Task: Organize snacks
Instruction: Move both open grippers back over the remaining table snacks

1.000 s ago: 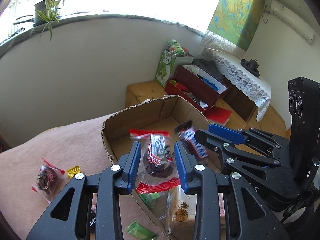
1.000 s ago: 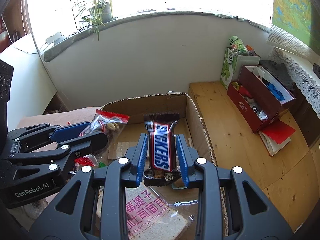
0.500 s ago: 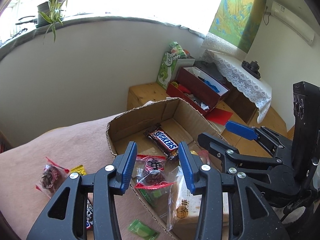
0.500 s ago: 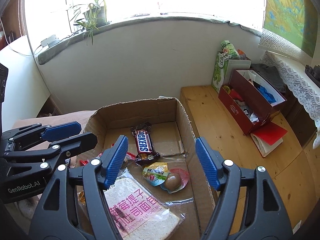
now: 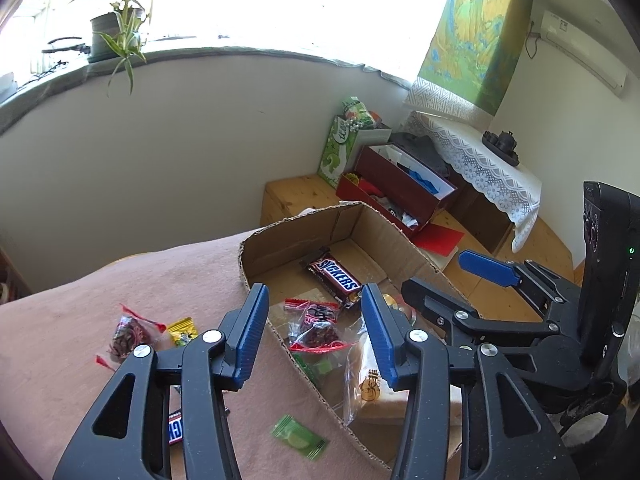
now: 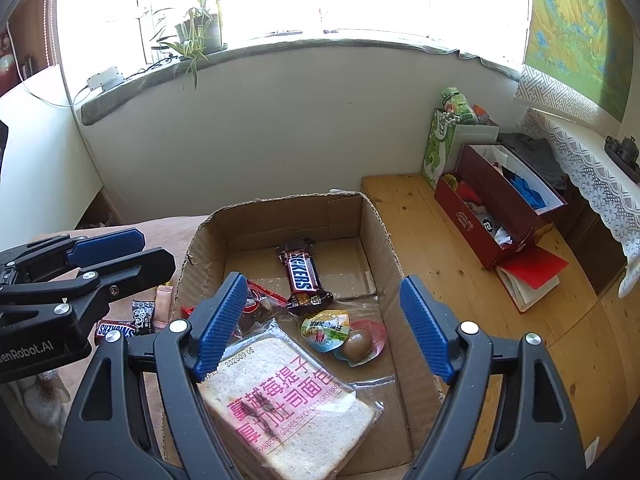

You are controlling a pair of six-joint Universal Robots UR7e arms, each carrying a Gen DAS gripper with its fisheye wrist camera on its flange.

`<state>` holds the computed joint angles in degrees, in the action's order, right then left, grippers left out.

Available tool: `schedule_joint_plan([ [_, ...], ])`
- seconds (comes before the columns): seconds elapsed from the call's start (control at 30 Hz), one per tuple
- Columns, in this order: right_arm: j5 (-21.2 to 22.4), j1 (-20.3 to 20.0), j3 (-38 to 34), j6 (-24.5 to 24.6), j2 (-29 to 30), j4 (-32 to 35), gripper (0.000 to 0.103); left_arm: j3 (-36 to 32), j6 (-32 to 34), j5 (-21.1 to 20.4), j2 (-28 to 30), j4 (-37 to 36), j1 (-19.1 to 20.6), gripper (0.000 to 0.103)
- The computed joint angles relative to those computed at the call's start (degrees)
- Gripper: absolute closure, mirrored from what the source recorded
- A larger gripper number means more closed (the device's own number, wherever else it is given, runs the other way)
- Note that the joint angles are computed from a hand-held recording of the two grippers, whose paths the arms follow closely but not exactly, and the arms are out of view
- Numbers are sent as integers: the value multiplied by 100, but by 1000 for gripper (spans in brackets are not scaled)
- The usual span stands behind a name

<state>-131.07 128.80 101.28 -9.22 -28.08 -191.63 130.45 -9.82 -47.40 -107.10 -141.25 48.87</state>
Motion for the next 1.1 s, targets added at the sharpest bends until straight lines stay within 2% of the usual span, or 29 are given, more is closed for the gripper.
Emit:
schedule_joint_plan([
  [0.23, 88, 194, 165, 141, -39, -60, 22, 110, -227, 122, -540, 440, -106, 56],
  [0.5, 275, 448, 349, 253, -59, -178, 22, 165, -455, 362, -1290, 980, -55, 56],
  [0.8, 638, 804, 369, 339, 120, -82, 22, 209, -737, 528, -2026, 1672, 208, 56],
  [1.1, 1058, 1014, -2, 618, 590, 384, 22, 137, -520, 420, -2160, 1584, 718, 56],
])
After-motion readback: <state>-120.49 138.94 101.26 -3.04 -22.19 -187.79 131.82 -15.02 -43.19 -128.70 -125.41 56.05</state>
